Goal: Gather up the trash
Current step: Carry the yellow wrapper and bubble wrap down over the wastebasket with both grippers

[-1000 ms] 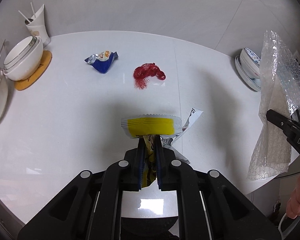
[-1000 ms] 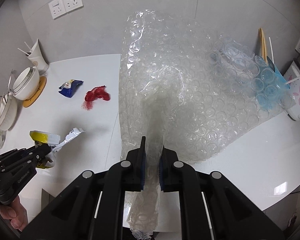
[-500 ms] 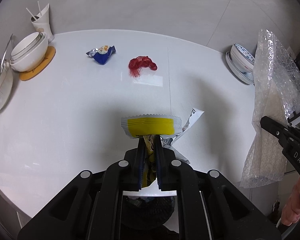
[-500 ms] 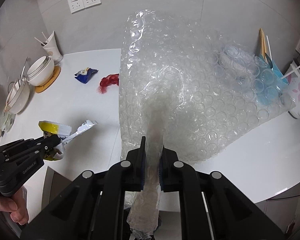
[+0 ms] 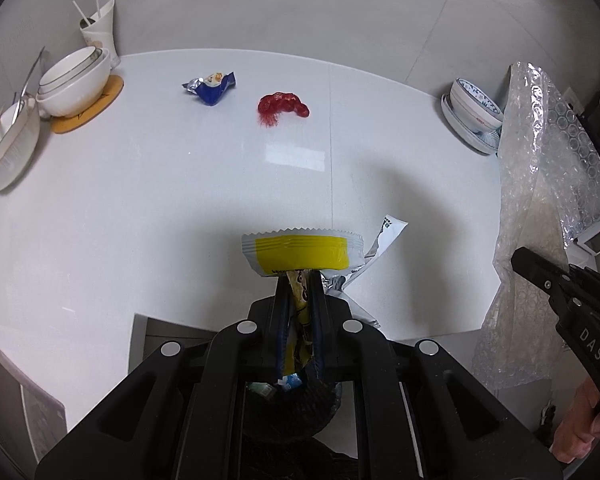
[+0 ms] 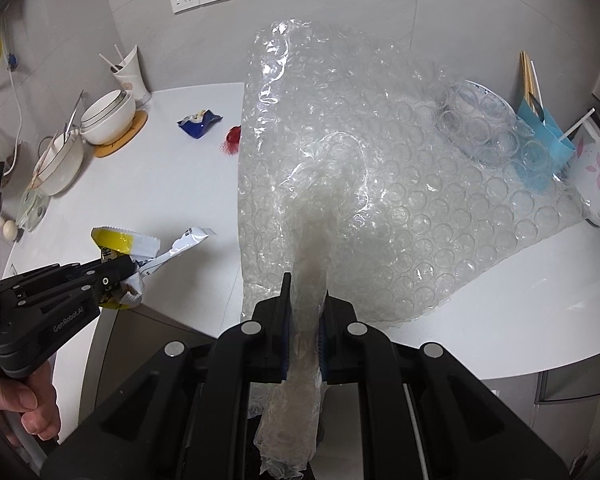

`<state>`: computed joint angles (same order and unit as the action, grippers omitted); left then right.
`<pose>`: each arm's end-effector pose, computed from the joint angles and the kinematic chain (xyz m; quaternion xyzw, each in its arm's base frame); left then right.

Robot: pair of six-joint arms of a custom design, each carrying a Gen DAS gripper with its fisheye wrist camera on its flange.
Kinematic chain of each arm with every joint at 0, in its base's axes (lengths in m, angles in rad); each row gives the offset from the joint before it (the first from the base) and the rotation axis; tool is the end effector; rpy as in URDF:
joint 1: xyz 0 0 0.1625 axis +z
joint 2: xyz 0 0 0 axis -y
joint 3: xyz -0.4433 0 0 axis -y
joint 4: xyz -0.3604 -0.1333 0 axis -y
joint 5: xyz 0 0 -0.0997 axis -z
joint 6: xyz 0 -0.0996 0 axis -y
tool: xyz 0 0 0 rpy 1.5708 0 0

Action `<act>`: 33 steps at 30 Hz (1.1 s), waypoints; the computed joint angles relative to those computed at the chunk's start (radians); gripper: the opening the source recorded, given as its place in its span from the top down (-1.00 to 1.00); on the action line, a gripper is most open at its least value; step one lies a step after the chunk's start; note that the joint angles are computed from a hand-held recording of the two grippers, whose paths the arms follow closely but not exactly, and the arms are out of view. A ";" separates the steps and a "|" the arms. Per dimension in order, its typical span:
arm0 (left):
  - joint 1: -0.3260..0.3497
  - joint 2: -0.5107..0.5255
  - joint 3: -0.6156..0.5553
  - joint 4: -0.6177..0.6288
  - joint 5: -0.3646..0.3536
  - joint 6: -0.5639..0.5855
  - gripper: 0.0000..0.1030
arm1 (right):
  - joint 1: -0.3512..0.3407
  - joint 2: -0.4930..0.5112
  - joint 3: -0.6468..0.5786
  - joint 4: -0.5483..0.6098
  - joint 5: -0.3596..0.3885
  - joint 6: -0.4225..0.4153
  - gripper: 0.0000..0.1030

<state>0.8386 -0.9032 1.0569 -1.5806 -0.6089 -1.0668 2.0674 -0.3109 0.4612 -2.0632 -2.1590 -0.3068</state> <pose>-0.3222 -0.6800 0.3848 -0.1145 0.8775 -0.3217 0.3369 0.4975 -0.7542 0.1995 0.3233 -0.8873 0.1892 0.2689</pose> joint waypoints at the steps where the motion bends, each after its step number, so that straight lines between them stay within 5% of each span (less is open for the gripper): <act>1: -0.004 -0.006 0.014 0.001 -0.001 -0.012 0.83 | 0.001 -0.022 0.048 -0.026 0.001 -0.002 0.82; 14: -0.063 -0.057 0.144 0.018 -0.006 -0.139 0.82 | 0.005 -0.168 0.350 -0.168 0.010 -0.036 0.82; 33: -0.102 -0.075 0.243 0.001 -0.027 -0.239 0.83 | -0.010 -0.251 0.512 -0.202 0.028 -0.068 0.82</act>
